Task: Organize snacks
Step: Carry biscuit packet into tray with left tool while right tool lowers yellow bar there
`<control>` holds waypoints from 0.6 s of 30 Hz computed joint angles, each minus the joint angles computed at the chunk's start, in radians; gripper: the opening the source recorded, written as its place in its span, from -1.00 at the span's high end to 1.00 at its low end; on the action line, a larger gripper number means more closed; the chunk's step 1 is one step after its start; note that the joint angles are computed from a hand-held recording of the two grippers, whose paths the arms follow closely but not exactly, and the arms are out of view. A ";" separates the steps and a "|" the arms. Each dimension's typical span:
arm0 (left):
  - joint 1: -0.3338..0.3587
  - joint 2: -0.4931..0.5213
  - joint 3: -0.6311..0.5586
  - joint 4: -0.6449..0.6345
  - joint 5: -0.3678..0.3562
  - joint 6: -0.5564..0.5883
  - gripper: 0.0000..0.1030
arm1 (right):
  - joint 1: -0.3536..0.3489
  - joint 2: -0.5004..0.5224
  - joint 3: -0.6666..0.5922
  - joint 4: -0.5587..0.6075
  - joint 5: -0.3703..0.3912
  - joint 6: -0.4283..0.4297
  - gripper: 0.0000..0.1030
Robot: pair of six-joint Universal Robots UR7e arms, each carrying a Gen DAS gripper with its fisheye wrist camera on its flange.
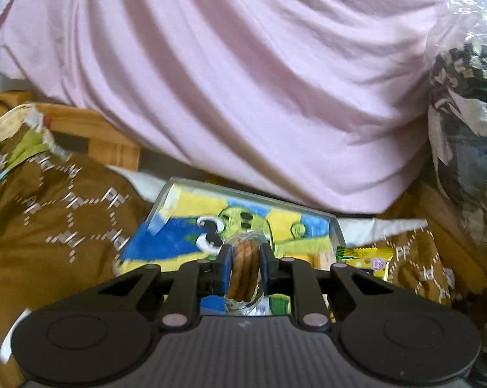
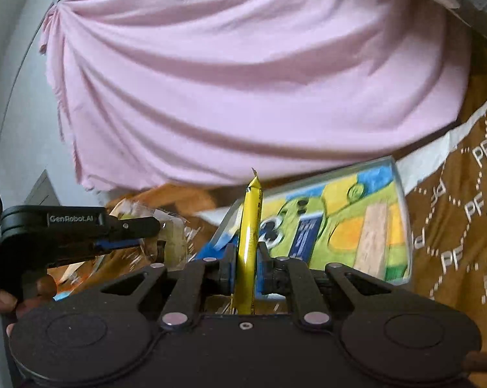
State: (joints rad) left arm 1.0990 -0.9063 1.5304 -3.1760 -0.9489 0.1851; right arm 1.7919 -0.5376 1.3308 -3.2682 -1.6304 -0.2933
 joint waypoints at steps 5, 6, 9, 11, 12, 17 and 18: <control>0.032 0.116 -0.159 0.038 -0.024 0.032 0.62 | -0.022 0.088 -0.159 0.051 -0.004 -0.002 0.76; 0.038 0.137 -0.187 0.053 -0.026 0.034 0.62 | -0.029 0.103 -0.186 0.068 -0.003 -0.001 0.76; 0.054 0.193 -0.258 0.094 -0.030 0.045 0.62 | -0.045 0.137 -0.250 0.131 -0.002 -0.004 0.76; 0.065 0.220 -0.292 0.122 -0.033 0.045 0.62 | -0.054 0.153 -0.279 0.168 -0.013 0.005 0.76; 0.070 0.235 -0.306 0.131 -0.033 0.044 0.62 | -0.060 0.160 -0.290 0.187 -0.017 0.014 0.76; 0.092 0.258 -0.325 0.155 -0.041 0.026 0.62 | -0.075 0.176 -0.307 0.236 -0.048 0.040 0.75; 0.094 0.260 -0.329 0.168 -0.036 0.022 0.62 | -0.077 0.179 -0.308 0.238 -0.054 0.043 0.75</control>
